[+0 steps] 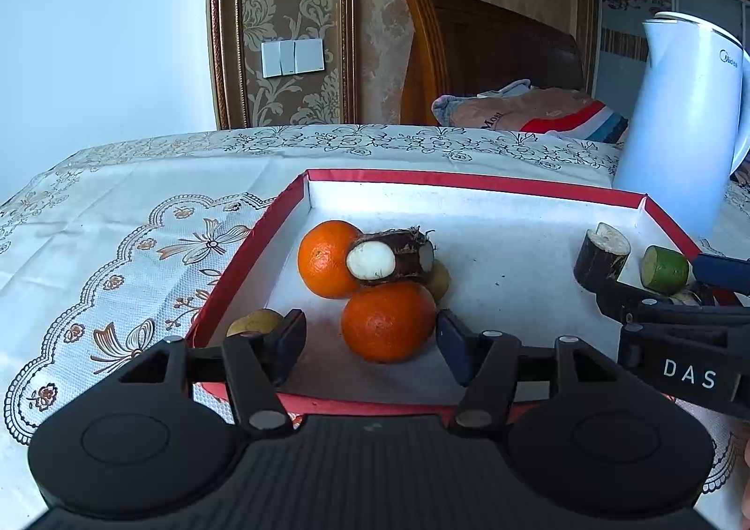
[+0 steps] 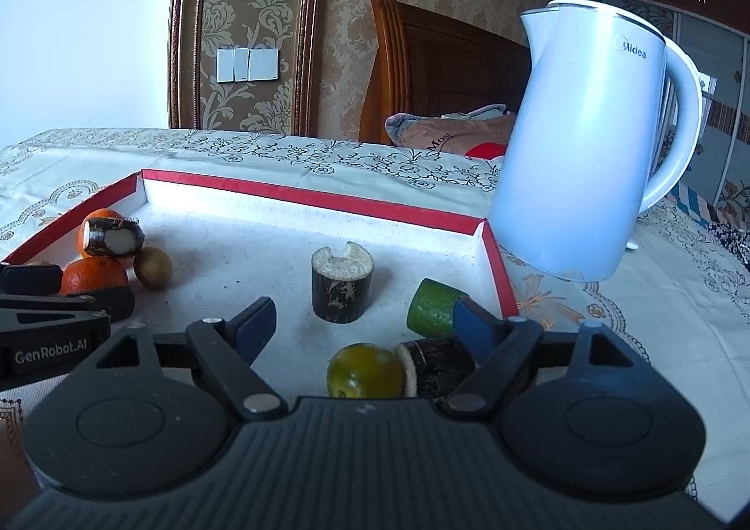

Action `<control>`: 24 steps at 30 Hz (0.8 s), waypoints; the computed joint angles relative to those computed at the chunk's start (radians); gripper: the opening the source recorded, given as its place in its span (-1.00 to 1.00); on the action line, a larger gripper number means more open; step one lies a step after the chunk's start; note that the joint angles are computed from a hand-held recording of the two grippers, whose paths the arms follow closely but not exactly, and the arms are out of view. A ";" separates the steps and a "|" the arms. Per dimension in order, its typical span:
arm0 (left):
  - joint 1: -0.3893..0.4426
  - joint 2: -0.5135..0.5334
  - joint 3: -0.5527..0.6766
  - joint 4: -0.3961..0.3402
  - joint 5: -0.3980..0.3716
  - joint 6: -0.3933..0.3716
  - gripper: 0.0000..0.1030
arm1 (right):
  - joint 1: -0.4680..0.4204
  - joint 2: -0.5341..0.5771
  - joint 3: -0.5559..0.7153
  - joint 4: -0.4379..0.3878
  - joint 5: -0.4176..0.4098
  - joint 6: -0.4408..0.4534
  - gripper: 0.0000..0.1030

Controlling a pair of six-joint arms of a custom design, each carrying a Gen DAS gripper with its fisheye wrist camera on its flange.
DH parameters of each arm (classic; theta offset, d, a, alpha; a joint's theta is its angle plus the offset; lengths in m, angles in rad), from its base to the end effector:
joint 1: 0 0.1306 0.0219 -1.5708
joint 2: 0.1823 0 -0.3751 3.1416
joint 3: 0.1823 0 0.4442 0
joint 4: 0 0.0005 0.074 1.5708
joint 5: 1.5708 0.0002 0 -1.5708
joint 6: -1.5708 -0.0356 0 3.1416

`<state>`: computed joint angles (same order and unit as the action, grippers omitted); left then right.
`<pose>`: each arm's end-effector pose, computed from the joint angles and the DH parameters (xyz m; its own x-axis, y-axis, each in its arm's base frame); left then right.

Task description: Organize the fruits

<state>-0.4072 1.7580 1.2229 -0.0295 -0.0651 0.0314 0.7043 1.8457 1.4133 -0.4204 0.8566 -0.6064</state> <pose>0.5809 -0.2486 0.1951 -0.5019 0.1824 -0.8455 0.3292 0.9442 0.0083 0.5166 0.4030 0.2076 -0.4974 0.0672 -0.8649 0.2899 0.9526 -0.0927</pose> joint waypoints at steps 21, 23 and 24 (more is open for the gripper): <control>-0.001 -0.036 -0.049 0.037 0.010 -0.019 0.20 | 0.010 -0.027 -0.030 -0.025 -0.019 -0.067 0.80; 0.000 -0.044 -0.058 0.044 0.011 -0.018 0.20 | 0.013 -0.030 -0.033 -0.026 -0.018 -0.070 0.81; 0.001 -0.050 -0.066 0.049 0.012 -0.016 0.20 | 0.015 -0.033 -0.036 -0.027 -0.018 -0.073 0.82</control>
<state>-0.4063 1.7079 1.1573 0.0196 -0.0526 0.0158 0.7188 1.8127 1.3773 -0.4472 0.8385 -0.6790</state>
